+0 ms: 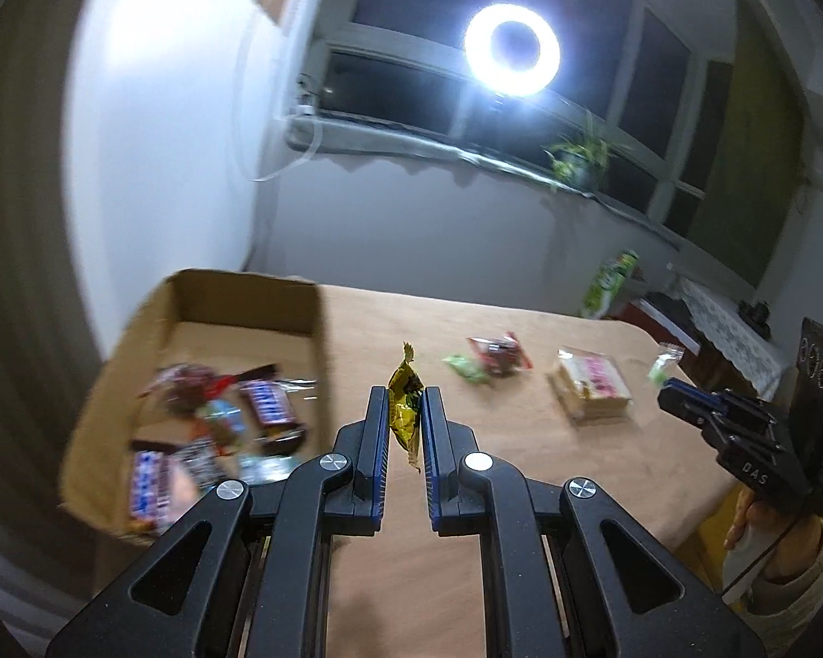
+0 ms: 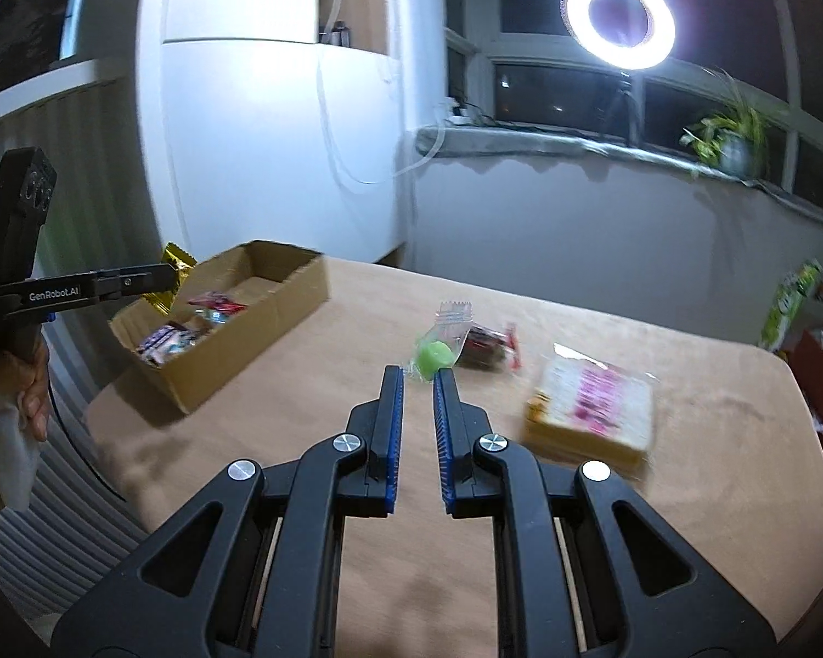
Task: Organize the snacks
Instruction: 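Carry both candies into the cardboard box and open both tools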
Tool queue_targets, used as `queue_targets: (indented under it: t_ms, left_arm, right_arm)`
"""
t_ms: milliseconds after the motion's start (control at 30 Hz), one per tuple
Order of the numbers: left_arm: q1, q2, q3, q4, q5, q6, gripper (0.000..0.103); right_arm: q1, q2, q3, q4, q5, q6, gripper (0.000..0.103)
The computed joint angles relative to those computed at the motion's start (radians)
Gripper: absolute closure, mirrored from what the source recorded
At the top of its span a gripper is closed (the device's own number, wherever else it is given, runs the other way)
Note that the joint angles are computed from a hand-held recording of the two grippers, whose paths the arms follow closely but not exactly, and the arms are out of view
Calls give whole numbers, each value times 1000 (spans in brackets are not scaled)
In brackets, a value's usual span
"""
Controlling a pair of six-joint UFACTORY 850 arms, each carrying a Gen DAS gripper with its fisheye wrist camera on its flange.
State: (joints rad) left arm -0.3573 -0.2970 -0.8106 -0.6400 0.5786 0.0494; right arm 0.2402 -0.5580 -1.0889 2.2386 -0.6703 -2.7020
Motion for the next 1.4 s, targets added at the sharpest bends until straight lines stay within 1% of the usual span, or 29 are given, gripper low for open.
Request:
queue_targets:
  t_ms: [133, 267, 433, 567, 600, 633, 667, 700, 733, 767, 800, 833, 900, 1000, 1067, 1100, 1133, 1167, 1200, 1267, 1400]
  left_arm:
    - [25, 32, 68, -4, 41, -43, 93]
    - [51, 47, 108, 4, 53, -68, 93]
    - [91, 54, 138, 51, 62, -112, 93]
    - [128, 32, 134, 103, 62, -157, 93]
    - [134, 23, 127, 106, 55, -160, 92]
    - [140, 12, 116, 96, 38, -156, 88]
    - [147, 6, 112, 93, 26, -157, 81]
    - [148, -1, 108, 85, 22, -160, 75]
    - [145, -4, 110, 84, 26, -170, 61]
    - [142, -3, 116, 84, 35, -171, 48]
    - [132, 0, 120, 61, 47, -150, 44]
    - [117, 2, 122, 8, 62, -99, 41]
    - [102, 3, 118, -56, 64, -34, 41]
    - [82, 12, 106, -143, 52, 65, 41]
    - [57, 20, 95, -241, 60, 169, 39]
    - [45, 27, 96, -275, 68, 209, 36]
    - [30, 33, 92, -317, 78, 254, 31]
    - [14, 38, 90, -357, 90, 294, 30]
    - [0, 41, 83, -394, 100, 334, 30]
    - [-27, 50, 73, -460, 120, 406, 30]
    - [-70, 67, 57, -540, 159, 506, 28]
  right_arm:
    - [62, 12, 0, -8, 15, -21, 91]
    - [117, 10, -12, -27, 23, -27, 91]
    - [202, -21, -62, -49, 46, -32, 91]
    - [262, -70, -136, -84, 67, -3, 91]
    - [276, -90, -163, -98, 74, 11, 91]
    - [291, -119, -205, -140, 90, 49, 91]
    - [310, -158, -261, -224, 133, 124, 90]
    - [322, -180, -292, -273, 170, 168, 87]
    - [337, -203, -320, -280, 215, 177, 86]
    - [340, -210, -321, -245, 223, 147, 85]
    - [338, -211, -311, -200, 215, 106, 76]
    - [333, -209, -295, -155, 207, 66, 62]
    - [320, -199, -265, -80, 185, 7, 50]
    - [300, -183, -226, -15, 168, -35, 49]
    - [286, -170, -207, 9, 158, -52, 44]
    - [279, -167, -203, 17, 152, -60, 39]
    - [273, -156, -184, 52, 135, -92, 36]
    - [267, -149, -174, 72, 124, -112, 34]
    - [264, -142, -167, 93, 118, -128, 31]
    - [253, -127, -146, 106, 100, -136, 29]
    - [229, -99, -110, 99, 72, -98, 20]
